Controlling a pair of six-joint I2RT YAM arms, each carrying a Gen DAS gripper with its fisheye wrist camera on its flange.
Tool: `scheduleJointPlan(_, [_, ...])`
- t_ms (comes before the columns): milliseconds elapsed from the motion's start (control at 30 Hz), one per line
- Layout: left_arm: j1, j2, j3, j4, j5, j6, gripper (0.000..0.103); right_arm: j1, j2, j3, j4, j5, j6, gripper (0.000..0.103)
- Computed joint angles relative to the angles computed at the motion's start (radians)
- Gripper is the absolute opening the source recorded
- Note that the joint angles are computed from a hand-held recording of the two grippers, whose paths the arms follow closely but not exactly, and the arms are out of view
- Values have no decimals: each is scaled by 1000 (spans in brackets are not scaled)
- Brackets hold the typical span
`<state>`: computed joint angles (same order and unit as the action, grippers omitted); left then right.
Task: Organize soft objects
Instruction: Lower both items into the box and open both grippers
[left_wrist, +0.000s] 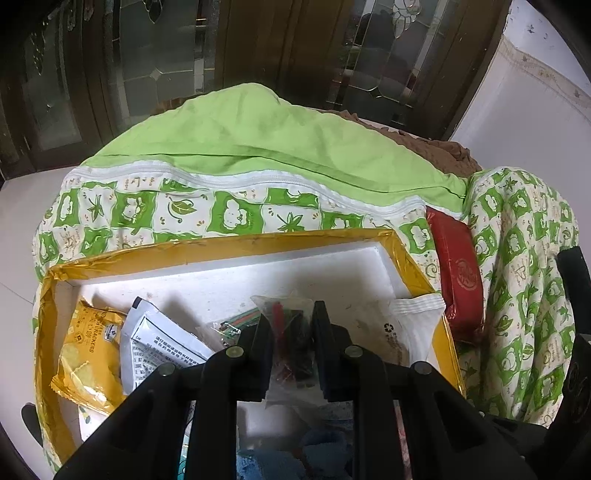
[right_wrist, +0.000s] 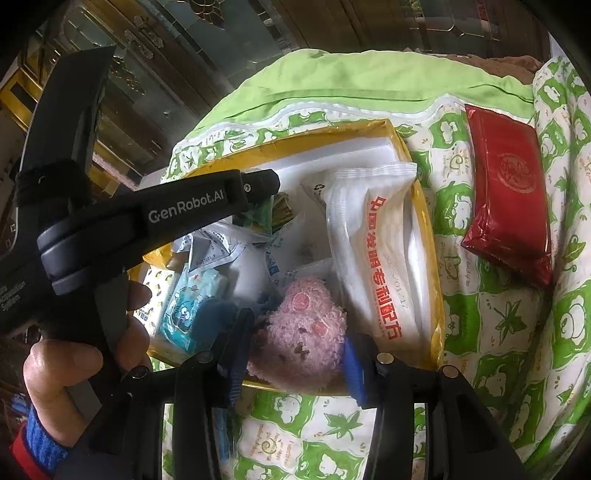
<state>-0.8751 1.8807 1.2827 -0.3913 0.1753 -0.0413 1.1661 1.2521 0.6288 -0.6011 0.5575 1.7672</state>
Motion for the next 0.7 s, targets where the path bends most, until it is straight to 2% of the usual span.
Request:
scheduleJointPlan(167, [-7,-19,-18,8,-18,8,30,-1,12,4,-1,6,-6,50])
scheduleJointPlan(267, [-8,-30,-26,8,-22,12,32,7,11,7,-13,12,3,50])
scheduleJointPlan(400, [-6,-46,-34,8,-29,11,43,7,9,6,-12,15,3,51])
scheduleJointPlan(533, [-5,-69,-44,6,-39,8,51,17,12,11,-20,24,13,53])
scheduleJointPlan(633, [-5,-87,-50,2,-49,8,58,35,10,18,-40,38,35,60])
scheduleJointPlan(700, [0,-110,-64,-1,-51,9,67,59,4,24,-61,59,58,64])
